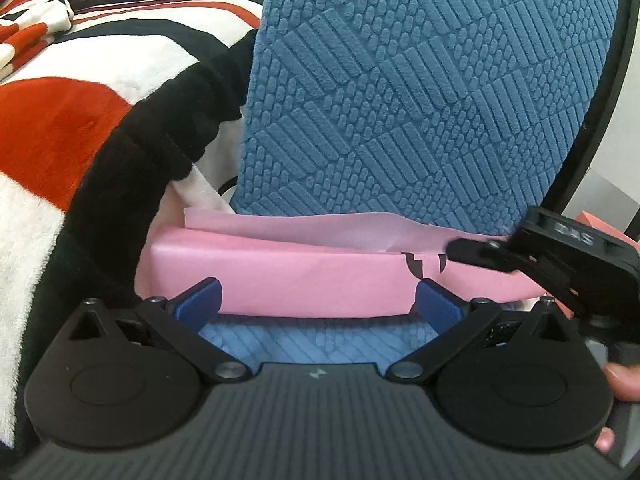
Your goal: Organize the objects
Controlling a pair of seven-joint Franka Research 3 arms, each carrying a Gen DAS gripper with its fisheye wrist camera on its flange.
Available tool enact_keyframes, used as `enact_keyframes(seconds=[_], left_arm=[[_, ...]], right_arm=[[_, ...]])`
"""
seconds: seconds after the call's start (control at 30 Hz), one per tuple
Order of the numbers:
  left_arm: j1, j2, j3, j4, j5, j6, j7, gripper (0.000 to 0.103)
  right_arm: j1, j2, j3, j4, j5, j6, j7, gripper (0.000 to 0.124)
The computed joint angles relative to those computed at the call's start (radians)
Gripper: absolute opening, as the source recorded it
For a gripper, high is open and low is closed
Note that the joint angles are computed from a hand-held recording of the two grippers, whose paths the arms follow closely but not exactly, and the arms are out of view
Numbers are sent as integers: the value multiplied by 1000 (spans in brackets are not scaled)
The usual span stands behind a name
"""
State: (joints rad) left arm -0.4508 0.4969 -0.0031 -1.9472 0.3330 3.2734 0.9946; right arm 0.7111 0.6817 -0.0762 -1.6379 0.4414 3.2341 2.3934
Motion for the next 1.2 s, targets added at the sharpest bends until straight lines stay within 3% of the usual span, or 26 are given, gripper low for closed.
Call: enact_keyframes(seconds=[0.2,0.37,0.5,0.63,0.8,0.93,1.07,1.2], left_arm=[[10,-2,-12,-3,-2,-6,-1,103],[-3,2,3,6,-8,-10,-10,103],[31,5,-33,7,-5,-16,-12,103],[60,8,-67,9,-4,-19,-13,103],[84,9,-94,6,1,-7,-8,103],[144,13,-158,1,4,4,7,103],[238,24,-260,-2,10,0,28,103],[402,64,-441,7,3,-39,55,103]], right_arm=[[114,106,-183,159,-51,-169,173,85],[105,150,-193,217,-96,-206,277,85],[116,163,-227,238,-169,-254,333,85],[73,136,-168,198,-207,-210,335,84],[16,90,-92,130,-225,-193,332,72],[6,46,-81,72,-239,-197,315,63],[13,-17,-88,-9,-260,-196,302,55],[-4,-78,-64,-91,-268,-187,270,43]])
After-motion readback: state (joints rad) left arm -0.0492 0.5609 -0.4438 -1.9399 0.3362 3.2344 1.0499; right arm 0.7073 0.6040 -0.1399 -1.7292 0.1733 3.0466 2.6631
